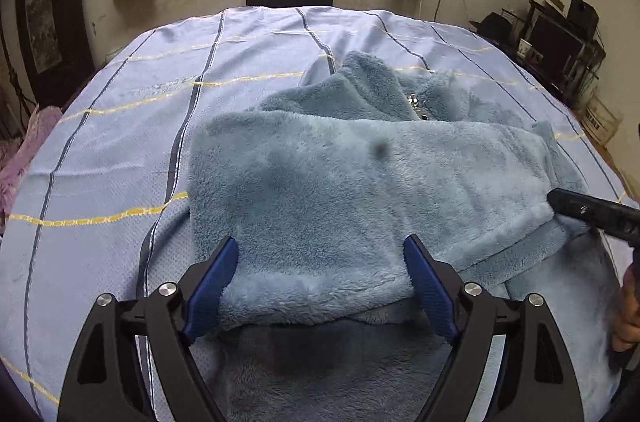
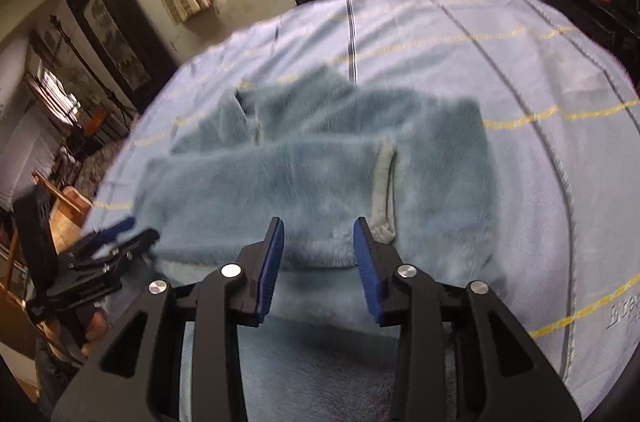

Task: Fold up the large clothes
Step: 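Move both tools toward the jacket hem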

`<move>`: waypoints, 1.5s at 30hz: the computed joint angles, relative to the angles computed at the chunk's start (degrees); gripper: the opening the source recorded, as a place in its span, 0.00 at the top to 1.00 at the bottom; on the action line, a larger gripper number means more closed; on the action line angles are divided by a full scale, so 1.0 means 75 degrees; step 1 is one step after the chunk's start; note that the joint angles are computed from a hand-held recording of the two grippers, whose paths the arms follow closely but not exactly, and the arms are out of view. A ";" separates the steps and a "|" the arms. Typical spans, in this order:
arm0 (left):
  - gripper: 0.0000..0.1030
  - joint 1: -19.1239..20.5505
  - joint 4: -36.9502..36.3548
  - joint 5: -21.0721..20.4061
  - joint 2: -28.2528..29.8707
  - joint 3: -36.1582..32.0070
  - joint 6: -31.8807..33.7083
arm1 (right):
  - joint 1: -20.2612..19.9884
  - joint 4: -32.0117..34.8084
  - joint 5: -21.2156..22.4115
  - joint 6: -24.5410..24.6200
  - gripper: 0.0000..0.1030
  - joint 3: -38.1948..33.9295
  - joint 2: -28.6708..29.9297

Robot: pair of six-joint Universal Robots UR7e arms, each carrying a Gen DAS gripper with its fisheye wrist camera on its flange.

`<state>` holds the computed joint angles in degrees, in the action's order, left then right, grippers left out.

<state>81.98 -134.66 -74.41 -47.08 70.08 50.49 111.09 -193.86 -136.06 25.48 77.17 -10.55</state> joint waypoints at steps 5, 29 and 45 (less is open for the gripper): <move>0.12 0.0066 0.0479 -0.0108 0.0221 -0.0468 -0.0338 | -0.0071 0.0045 -0.0035 -0.0202 0.66 -0.0150 0.0173; 0.18 0.0980 0.4809 -0.1652 -0.0354 -0.2156 -0.1172 | 0.0507 -0.3261 0.0335 0.1703 0.59 0.3424 -0.0608; 0.21 0.1047 0.5700 -0.1806 -0.0300 -0.2212 -0.1051 | 0.0180 -0.2863 0.1262 0.1591 0.58 0.3330 -0.0620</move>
<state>89.83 -91.91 -87.96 -49.33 53.50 42.62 112.43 -215.33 -126.59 37.41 102.14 -15.20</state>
